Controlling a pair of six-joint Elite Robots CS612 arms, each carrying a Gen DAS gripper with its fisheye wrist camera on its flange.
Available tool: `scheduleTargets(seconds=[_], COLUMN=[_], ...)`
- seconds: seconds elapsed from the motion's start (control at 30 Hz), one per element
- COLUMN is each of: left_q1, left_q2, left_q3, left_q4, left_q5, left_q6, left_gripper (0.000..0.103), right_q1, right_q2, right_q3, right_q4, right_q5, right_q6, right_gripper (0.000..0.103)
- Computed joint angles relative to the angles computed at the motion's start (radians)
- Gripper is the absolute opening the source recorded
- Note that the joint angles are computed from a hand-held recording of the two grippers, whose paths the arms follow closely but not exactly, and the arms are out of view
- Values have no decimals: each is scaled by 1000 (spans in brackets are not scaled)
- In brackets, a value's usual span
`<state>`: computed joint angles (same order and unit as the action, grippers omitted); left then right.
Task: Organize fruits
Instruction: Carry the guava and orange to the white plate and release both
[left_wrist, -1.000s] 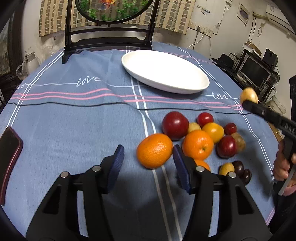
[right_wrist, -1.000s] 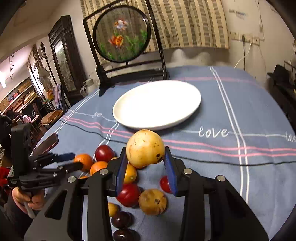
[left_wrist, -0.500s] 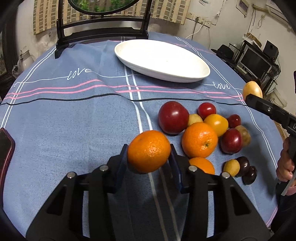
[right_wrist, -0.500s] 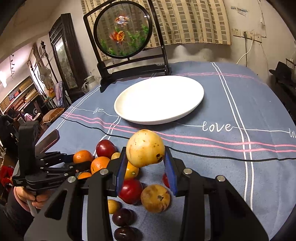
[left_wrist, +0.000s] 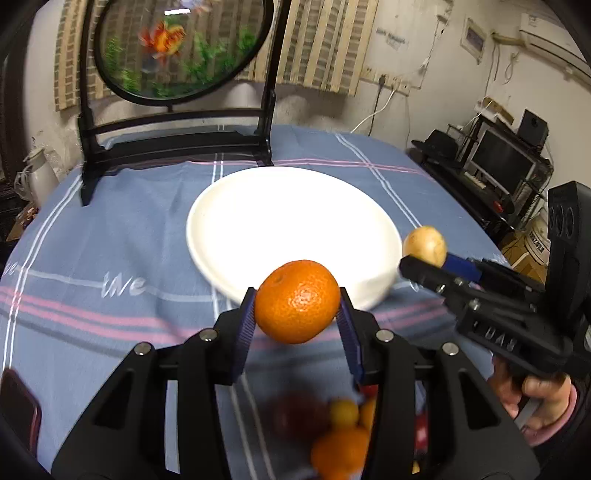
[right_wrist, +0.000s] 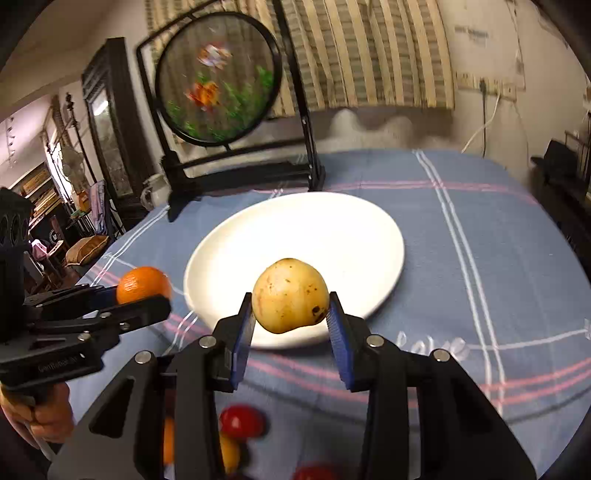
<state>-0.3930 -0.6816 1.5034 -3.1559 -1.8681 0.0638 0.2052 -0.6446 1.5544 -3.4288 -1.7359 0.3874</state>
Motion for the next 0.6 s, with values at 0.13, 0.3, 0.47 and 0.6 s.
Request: scheduleTargets(seconds=[0.13, 0.3, 0.47, 0.6], left_q1=[-10, -20, -23, -26], left_q2=[43, 81, 109, 108], left_q3=[-104, -181, -216, -208], left_q4=[145, 246, 278, 249], left_q5=[37, 89, 110, 132], left_q6=[4, 13, 22, 17], left_gripper=[43, 43, 43, 62], right_q1=[-21, -40, -40, -37], right_q2=[13, 28, 38, 38], right_q3=[-58, -116, -140, -133], right_q4=[136, 298, 349, 306], right_q5=[52, 95, 87, 67], right_q6=[-3, -8, -37, -67], right_gripper=[39, 39, 40, 60])
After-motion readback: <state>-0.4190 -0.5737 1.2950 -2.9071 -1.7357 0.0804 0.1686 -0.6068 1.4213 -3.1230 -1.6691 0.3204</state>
